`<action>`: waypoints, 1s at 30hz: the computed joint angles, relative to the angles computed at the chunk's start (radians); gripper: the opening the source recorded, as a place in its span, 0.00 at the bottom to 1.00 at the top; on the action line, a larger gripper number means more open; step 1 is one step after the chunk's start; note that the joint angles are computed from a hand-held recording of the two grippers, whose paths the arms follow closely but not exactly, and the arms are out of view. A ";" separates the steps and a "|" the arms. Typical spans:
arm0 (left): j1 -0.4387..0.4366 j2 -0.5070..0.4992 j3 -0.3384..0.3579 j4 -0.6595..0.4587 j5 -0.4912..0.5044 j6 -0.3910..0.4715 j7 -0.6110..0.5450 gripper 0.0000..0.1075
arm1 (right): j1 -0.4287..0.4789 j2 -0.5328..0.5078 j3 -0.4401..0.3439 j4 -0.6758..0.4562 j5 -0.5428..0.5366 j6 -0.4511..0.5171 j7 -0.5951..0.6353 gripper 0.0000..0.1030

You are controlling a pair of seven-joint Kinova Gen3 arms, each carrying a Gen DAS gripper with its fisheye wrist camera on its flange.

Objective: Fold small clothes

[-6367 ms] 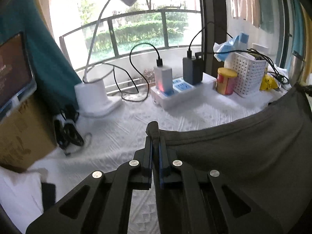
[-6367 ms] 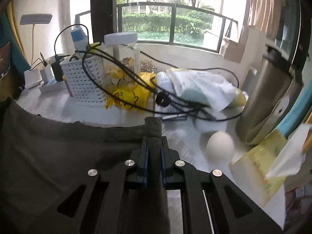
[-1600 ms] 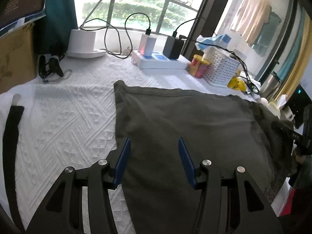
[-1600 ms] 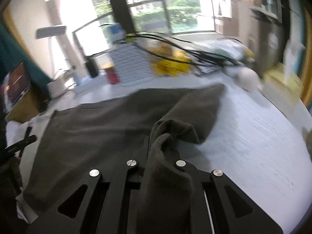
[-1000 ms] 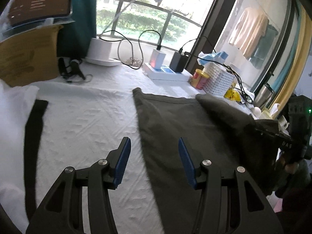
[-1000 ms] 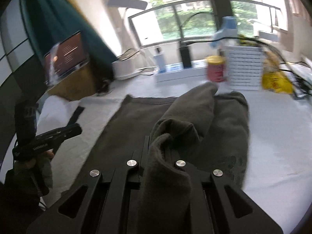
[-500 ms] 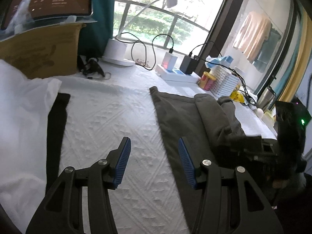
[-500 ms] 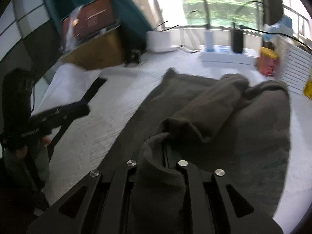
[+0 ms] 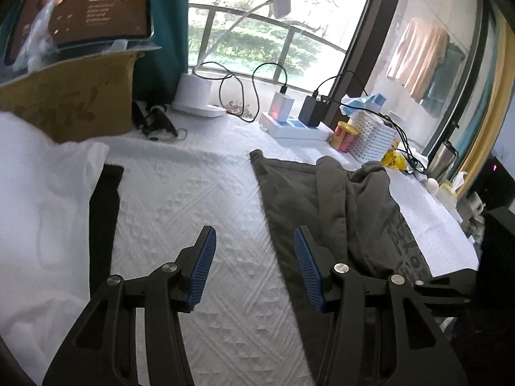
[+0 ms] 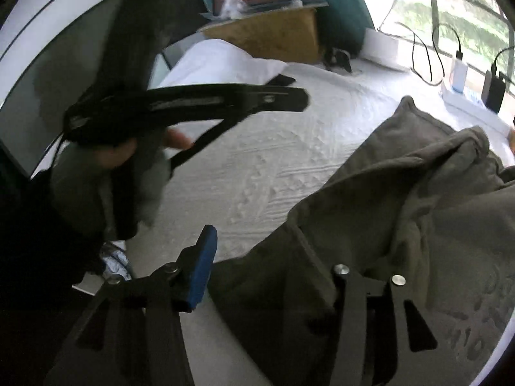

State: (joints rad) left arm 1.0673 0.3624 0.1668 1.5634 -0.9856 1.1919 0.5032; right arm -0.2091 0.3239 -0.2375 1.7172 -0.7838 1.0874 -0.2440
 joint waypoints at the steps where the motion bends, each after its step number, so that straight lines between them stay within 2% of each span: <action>1: -0.006 0.004 0.001 -0.010 0.001 -0.001 -0.018 0.50 | 0.014 -0.008 0.003 0.007 -0.012 0.001 0.010 0.49; 8: -0.059 0.044 -0.018 -0.101 0.035 -0.085 -0.198 0.50 | 0.130 -0.032 0.059 -0.001 -0.094 0.012 0.052 0.49; 15: -0.084 0.099 -0.077 -0.234 0.096 -0.108 -0.397 0.50 | 0.250 -0.008 0.090 -0.052 -0.178 0.130 0.091 0.50; 18: -0.084 0.110 -0.101 -0.276 0.110 -0.097 -0.448 0.50 | 0.264 0.000 0.091 -0.065 -0.185 0.175 0.106 0.51; 21: -0.080 0.121 -0.118 -0.311 0.124 -0.079 -0.488 0.50 | 0.249 0.008 0.088 -0.064 -0.171 0.179 0.108 0.53; 24: -0.065 0.123 -0.132 -0.322 0.129 -0.064 -0.492 0.50 | 0.212 -0.017 0.092 -0.030 -0.146 0.112 0.124 0.53; 30: -0.062 0.113 -0.128 -0.297 0.157 -0.056 -0.483 0.50 | 0.215 -0.019 0.089 -0.006 -0.143 0.073 0.150 0.53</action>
